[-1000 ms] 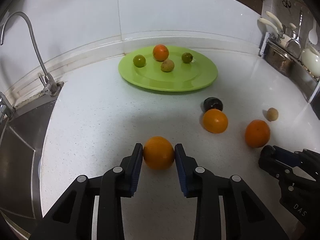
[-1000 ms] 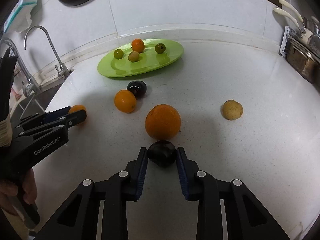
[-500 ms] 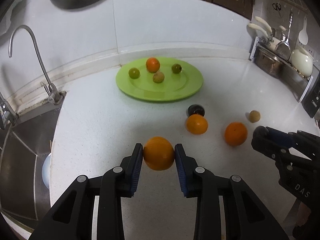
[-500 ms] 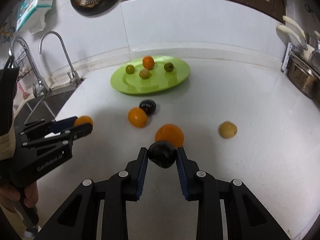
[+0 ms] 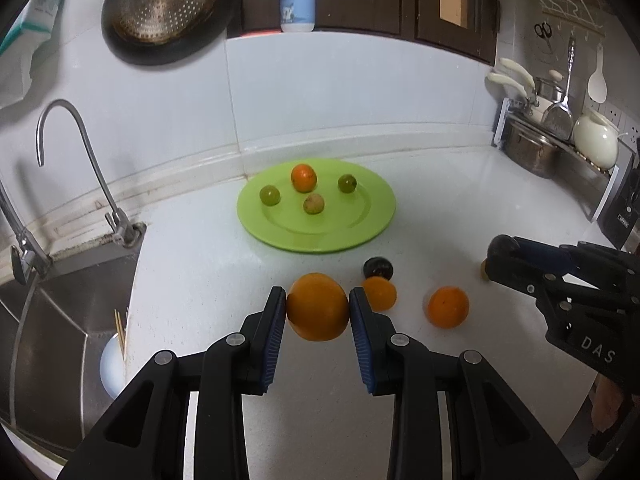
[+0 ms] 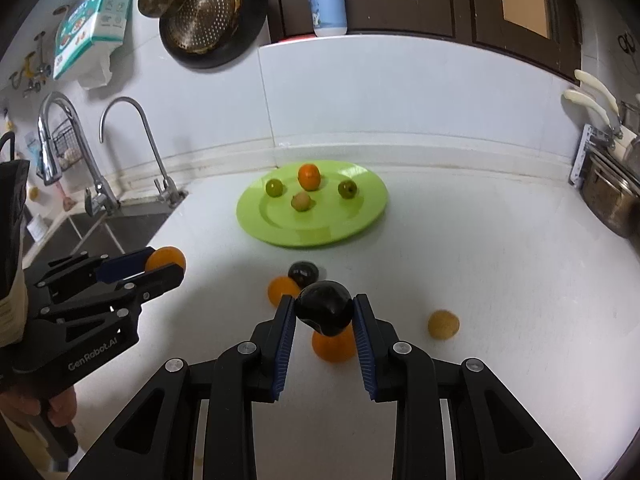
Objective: Organize fruits
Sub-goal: 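Carry the orange and plum over the green plate with both tools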
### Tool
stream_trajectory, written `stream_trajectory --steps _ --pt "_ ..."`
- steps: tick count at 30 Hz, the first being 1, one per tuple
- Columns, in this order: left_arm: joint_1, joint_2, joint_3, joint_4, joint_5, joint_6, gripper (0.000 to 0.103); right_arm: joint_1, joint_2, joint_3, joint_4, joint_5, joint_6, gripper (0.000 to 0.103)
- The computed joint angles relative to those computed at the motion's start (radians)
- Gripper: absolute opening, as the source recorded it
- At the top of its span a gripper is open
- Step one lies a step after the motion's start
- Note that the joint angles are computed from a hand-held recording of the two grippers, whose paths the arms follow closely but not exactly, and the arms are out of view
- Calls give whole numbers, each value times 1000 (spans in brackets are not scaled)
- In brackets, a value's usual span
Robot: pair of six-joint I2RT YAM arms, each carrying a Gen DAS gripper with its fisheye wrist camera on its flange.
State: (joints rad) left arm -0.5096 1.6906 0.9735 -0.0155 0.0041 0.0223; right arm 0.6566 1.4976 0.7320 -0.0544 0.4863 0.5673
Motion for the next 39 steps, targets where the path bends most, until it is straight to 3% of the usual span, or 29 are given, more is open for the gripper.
stream_trajectory --steps 21,29,39 --pt "1 80 200 -9 -3 -21 32 -171 27 123 79 -190 -217 30" --pt "26 166 320 -29 -2 -2 32 -228 139 265 63 -241 -281 30" --pt "57 307 537 -151 40 11 32 -286 297 486 -31 -329 -337 30"
